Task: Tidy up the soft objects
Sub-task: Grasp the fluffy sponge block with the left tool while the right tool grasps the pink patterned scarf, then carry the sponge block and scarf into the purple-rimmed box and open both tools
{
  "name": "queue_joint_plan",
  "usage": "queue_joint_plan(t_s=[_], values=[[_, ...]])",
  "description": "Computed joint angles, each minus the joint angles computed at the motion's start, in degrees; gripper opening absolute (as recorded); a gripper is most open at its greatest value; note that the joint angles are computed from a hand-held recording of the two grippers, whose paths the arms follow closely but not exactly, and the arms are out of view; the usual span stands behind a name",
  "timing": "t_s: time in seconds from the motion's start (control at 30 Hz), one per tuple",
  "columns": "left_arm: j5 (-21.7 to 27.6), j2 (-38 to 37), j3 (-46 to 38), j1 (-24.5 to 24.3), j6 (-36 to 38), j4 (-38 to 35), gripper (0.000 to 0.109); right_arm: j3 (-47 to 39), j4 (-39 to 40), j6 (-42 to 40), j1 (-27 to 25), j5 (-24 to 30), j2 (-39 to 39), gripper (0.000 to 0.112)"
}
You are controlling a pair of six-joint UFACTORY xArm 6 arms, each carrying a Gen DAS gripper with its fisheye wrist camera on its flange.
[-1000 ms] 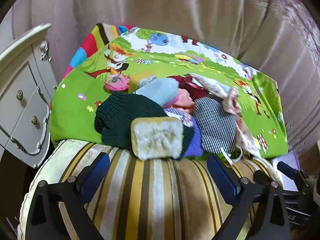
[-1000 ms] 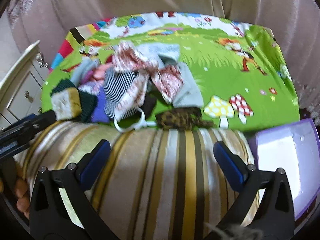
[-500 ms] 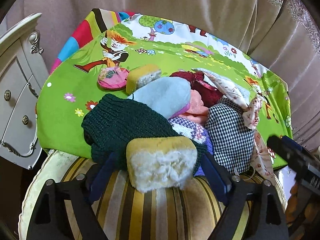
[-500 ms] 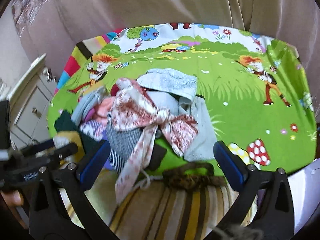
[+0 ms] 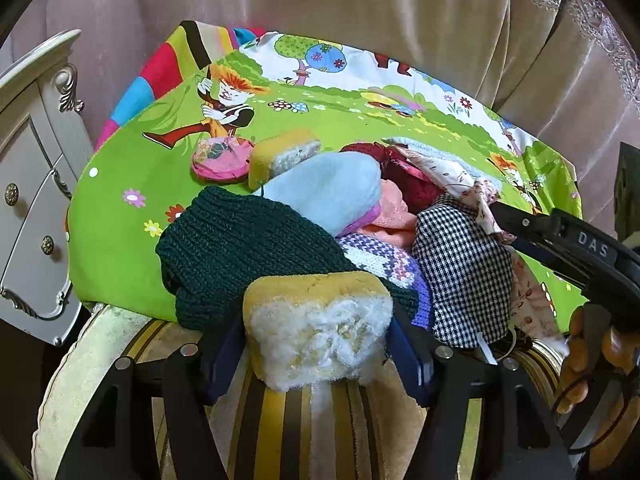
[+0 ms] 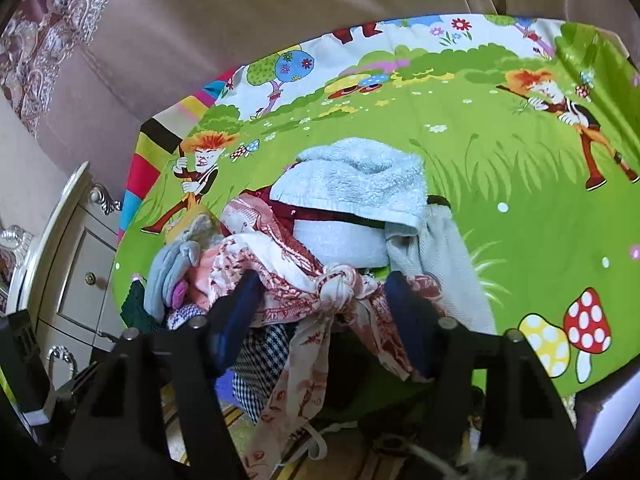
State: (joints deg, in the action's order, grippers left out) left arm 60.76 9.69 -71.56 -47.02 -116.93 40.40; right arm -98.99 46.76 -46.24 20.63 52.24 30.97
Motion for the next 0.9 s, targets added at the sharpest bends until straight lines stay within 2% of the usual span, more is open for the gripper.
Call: queue_joint_plan(t_s=[0.07, 0.17, 0.23, 0.63, 0.9], values=[[-0.08, 0.05, 0.01, 0.04, -0.07, 0.2, 0.066, -0.64, 0.07, -0.47, 0.02, 0.96, 0.55, 0.049], [0.17, -0.04, 0.05, -0.14, -0.47, 0.71, 0.064, 0.24, 0.08, -1.57, 0.3, 0.51, 0.05, 0.034], [0.87, -0.04, -0.15, -0.5, -0.98, 1.25, 0.063, 1.46, 1.16, -3.04, 0.23, -0.23, -0.91, 0.029], [11.35, 1.39, -5.37, -5.11, -2.39, 6.29, 0.062, 12.92, 10.37, -14.17, -2.04, -5.94, -11.32, 0.027], [13.15, 4.88, -11.38, -6.94, 0.03, 7.55, 0.062, 19.65, 12.92, -18.14, -6.41, -5.65, -17.77, 0.027]])
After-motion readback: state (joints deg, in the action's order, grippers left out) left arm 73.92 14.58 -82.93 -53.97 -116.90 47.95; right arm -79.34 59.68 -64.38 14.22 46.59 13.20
